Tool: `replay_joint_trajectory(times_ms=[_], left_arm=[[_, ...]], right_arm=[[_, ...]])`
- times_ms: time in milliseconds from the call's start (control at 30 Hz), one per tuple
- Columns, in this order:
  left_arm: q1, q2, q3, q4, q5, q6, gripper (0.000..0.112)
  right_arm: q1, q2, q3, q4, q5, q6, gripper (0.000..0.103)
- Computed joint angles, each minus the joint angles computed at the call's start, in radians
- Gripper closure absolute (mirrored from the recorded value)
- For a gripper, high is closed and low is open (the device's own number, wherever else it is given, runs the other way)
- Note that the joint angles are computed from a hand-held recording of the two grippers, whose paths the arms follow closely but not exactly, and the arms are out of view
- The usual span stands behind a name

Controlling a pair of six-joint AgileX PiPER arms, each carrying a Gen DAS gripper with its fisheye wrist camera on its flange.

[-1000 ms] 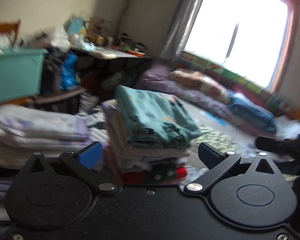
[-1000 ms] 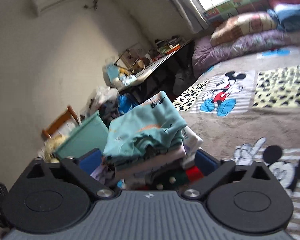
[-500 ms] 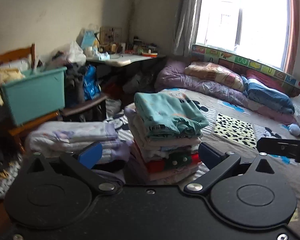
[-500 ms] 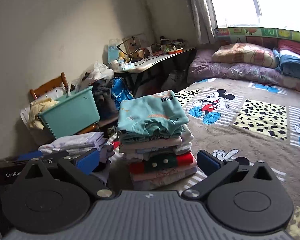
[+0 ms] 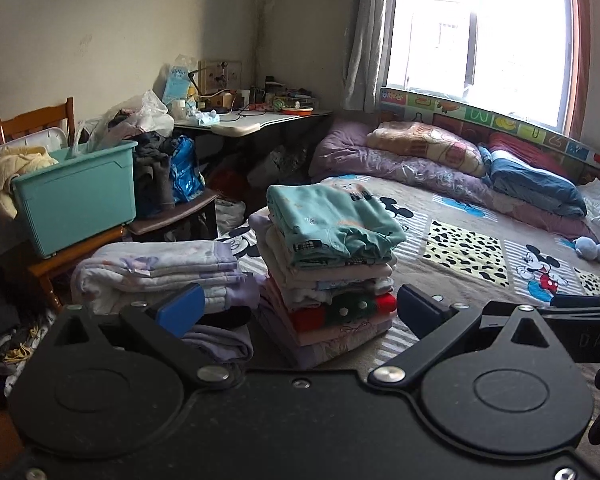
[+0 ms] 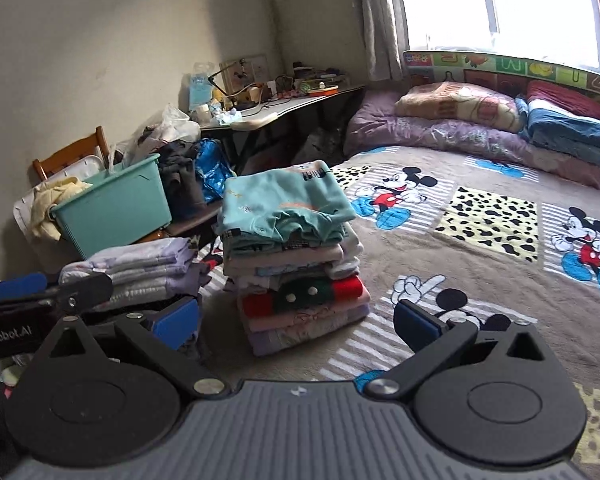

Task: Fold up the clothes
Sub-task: 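Open both tools and withdraw from the stack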

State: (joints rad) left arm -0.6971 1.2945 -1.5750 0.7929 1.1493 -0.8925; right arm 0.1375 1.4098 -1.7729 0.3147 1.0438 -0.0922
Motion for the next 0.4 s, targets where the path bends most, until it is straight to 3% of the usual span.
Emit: replay_joint_trajectory(times_ms=[400], left_arm=[[-0.083,-0.011,0.023,0.077,0.046,-0.042,0.01]], right_arm=[[0.038,-0.042,0.005,-0.087,0.022,0.03,0.0]])
